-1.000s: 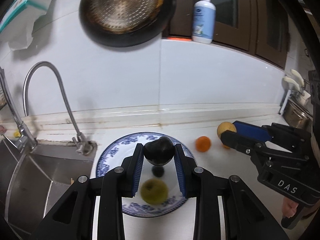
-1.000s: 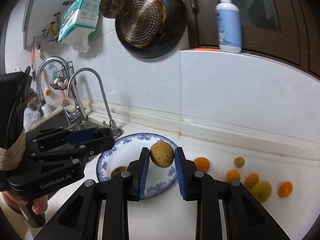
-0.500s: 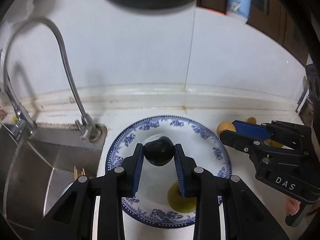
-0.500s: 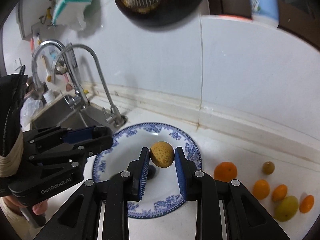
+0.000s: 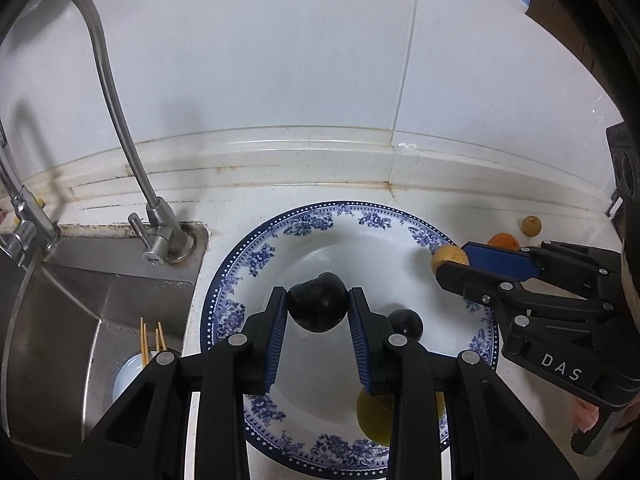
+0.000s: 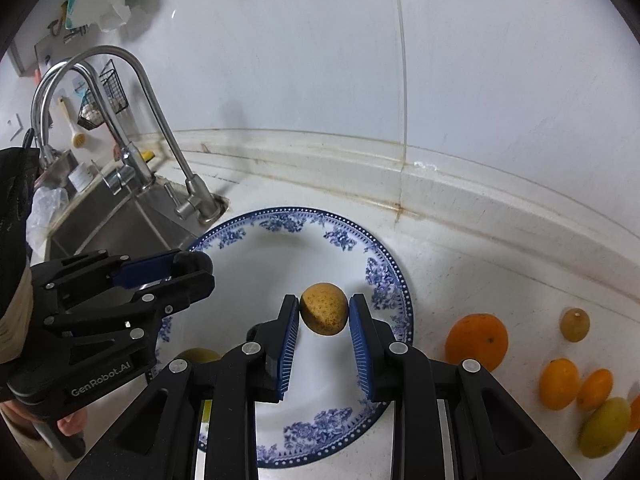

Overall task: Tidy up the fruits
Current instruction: 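Open the left tool to drop the plum while the right tool drops the small fruit onto the plate, then reach and grasp an orange with the left tool while the right tool grasps the large yellow pear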

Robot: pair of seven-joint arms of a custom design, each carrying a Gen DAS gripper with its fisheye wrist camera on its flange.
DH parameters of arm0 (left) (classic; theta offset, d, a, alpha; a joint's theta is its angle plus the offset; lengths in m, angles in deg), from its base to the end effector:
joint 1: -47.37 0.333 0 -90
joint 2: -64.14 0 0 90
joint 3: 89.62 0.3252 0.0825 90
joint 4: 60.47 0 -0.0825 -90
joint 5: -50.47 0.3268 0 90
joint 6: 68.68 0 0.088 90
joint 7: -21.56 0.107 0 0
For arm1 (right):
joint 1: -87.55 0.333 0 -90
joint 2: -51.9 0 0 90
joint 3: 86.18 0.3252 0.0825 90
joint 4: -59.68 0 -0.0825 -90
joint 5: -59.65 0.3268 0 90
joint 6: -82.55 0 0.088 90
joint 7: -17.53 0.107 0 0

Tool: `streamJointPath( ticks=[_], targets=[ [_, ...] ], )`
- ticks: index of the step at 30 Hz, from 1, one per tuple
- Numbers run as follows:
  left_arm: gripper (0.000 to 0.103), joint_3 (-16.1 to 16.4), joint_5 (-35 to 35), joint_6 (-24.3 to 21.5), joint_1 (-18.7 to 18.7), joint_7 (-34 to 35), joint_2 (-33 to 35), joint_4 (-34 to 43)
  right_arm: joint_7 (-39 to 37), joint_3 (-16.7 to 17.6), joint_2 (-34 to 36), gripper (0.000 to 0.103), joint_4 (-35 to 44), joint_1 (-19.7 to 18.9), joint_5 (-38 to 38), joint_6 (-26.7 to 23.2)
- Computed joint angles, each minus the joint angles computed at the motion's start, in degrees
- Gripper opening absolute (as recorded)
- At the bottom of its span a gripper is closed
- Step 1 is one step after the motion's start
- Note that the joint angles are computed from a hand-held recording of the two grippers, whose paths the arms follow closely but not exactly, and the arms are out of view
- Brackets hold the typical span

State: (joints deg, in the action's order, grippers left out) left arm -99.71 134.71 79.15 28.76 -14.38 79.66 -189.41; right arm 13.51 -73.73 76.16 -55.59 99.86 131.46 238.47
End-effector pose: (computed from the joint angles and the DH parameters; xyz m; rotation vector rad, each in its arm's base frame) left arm 0.4355 -0.2565 0.2984 -2.1017 1.3508 -0.5911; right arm 0.5437 0.2027 0.3084 -2.2744 0.7633 -0.0918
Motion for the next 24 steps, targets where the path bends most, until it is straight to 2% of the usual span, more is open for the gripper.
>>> streamJointPath(
  ticks=[5,7,8,10,15,20,24],
  targets=[
    [0.031,-0.07,-0.49,0.17,-0.04,0.36,0.08,-0.06,-0.01,0.08,0.17,0.028,0.13,-0.06,0.15,-0.21],
    [0.034,-0.11,-0.66,-0.25,-0.28,0.47,-0.01,-0.11,0.05,0.14,0.07,0.037,0.13,-0.13,0.38,-0.38],
    [0.036,-0.18,-0.7,-0.6,-0.46,0.51,-0.17,-0.18,-0.57,0.29,-0.15,0.039,-0.06,-0.31,1.13,-0.3],
    [0.036,-0.47,-1.48,-1.56,-0.87,1.02,-0.73,-0.39,-2.25,0.41,-0.86,0.039,-0.7,-0.49,2.74,-0.04],
    [0.045,-1.73,-1.95,-5.04,-2.68,0.75,-3.03,-1.04,-7.28,-0.36,-4.31,0.039,-3.48,-1.32,7.86,-1.63],
    [0.057,-3.44,-1.41,-9.06,-4.71,-0.07,-5.26,-1.0,-14.4,-2.91,-9.15,0.039,-7.2,-1.23,15.65,-3.73],
    [0.062,-4.99,-0.99,-12.77,-6.58,-0.29,-6.6,-0.21,-18.47,-5.58,-12.88,0.039,-9.83,-0.87,20.77,-5.04]
  ],
)
